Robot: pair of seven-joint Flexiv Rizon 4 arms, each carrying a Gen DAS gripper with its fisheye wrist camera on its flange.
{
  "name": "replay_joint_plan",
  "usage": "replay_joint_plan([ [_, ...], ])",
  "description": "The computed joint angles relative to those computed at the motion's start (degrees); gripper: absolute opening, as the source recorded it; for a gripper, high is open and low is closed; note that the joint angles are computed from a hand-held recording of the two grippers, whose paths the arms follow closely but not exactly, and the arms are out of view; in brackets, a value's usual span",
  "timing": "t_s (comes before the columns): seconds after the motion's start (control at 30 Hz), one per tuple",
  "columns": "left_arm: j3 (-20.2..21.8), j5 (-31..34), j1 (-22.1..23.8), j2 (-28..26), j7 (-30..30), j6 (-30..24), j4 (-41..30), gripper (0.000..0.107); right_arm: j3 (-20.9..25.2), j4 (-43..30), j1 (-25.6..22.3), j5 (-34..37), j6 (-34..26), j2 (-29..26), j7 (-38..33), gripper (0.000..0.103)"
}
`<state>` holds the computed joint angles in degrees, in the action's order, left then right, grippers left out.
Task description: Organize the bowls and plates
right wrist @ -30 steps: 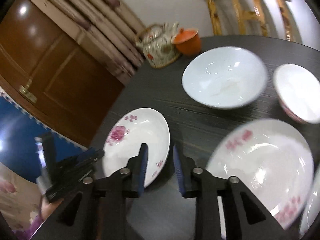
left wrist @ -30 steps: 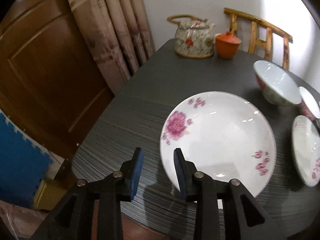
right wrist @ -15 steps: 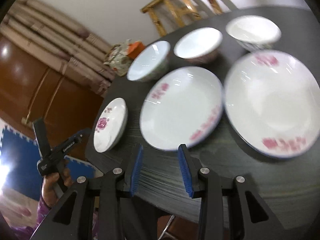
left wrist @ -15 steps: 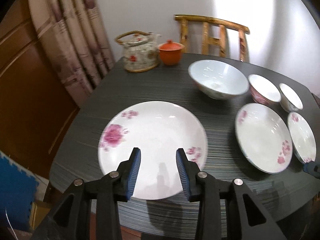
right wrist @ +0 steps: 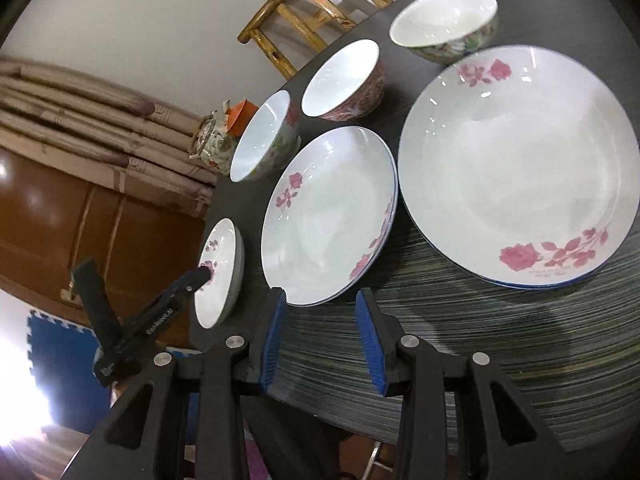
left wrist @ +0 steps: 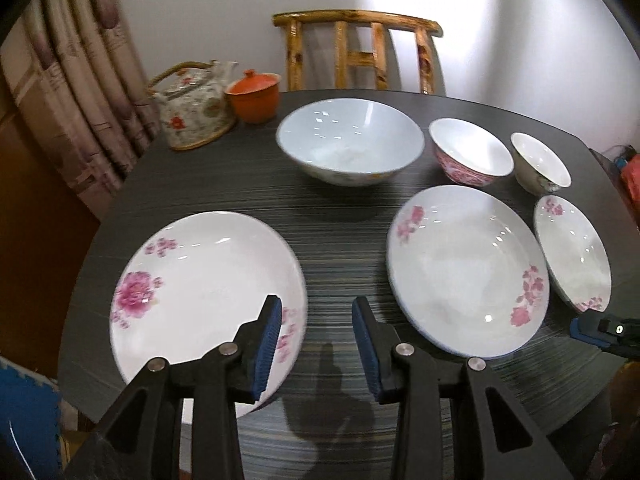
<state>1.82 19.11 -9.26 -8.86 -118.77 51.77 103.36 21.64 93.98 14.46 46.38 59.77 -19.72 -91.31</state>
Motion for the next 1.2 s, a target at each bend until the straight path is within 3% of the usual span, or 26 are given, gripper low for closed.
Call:
replay_joint_plan([
  [0.27, -2.2, -13.2, 1.5, -4.8, 9.5, 2.1, -1.0, 0.037, -0.1, -1.1, -1.2, 2.3, -1.0, -1.4, 1.2, 0.042],
  [0.5, -2.6, -21.3, 2.1, -8.0, 13.9, 1.6, -2.1, 0.037, -0.1, -3.0, -1.2, 2.3, -1.9, -3.2, 3.6, 0.043],
  [0.77, -2.3, -24.2, 2.3, -11.6, 16.6, -0.6, -5.3, 0.037, -0.2, -4.2, -0.6, 0.4, -1.0, -5.3, 7.6, 0.043],
  [1.2, -3.0, -29.2, 3.3, -14.5, 21.5, 2.5, -6.2, 0.037, 0.7, -6.2, -0.6, -3.4, -0.8, -8.2, 11.0, 0.043],
])
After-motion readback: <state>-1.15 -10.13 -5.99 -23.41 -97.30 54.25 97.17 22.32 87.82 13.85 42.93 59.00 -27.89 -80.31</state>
